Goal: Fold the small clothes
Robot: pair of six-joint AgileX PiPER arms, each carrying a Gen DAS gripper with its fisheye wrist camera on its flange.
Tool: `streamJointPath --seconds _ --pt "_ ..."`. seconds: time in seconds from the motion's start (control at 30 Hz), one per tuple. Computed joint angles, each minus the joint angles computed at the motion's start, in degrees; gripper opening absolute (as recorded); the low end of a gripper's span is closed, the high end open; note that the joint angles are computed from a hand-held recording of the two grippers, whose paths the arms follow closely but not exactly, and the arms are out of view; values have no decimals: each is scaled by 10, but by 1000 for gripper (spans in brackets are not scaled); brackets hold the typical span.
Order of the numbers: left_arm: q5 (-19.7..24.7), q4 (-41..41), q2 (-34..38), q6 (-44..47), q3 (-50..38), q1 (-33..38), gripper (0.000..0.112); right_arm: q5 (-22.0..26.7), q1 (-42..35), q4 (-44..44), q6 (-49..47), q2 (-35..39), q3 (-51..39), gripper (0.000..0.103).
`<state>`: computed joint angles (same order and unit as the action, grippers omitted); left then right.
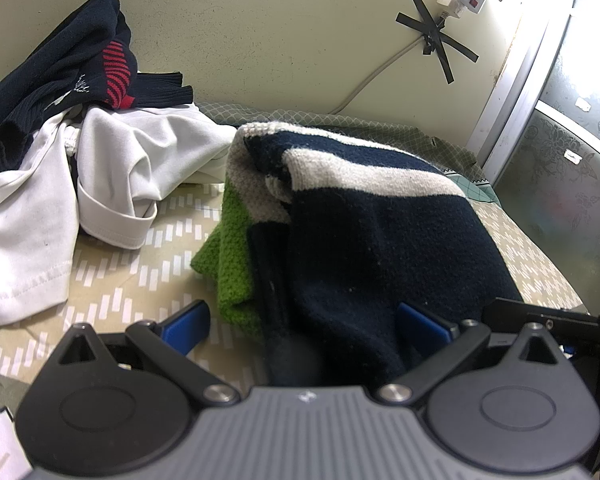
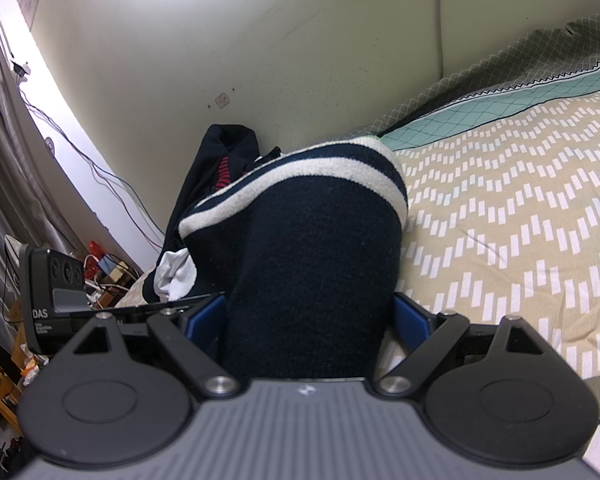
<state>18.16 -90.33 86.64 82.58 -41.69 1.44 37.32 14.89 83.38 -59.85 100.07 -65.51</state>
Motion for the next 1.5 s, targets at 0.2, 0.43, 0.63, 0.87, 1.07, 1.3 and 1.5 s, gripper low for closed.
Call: streamJointPath --seconds 0.2,0.43,0.63,0.87,1.07,1.3,1.5 --pt "0 -1 0 1 0 0 103 0 0 1 -1 0 0 84" --pt "0 -1 0 1 0 0 103 0 0 1 -1 0 0 84" --pt "0 -3 0 4 1 0 103 0 0 1 -1 0 1 84" --pt "0 -10 1 11 1 0 103 0 0 1 -1 0 1 84" --pt "6 -25 7 27 -3 4 103 2 -1 -3 1 0 -1 84" --pt "23 32 39 -47 -45 8 103 33 -5 -95 67 26 -64 84" --pt "58 60 58 -96 -72 24 95 68 3 -193 180 73 -162 82"
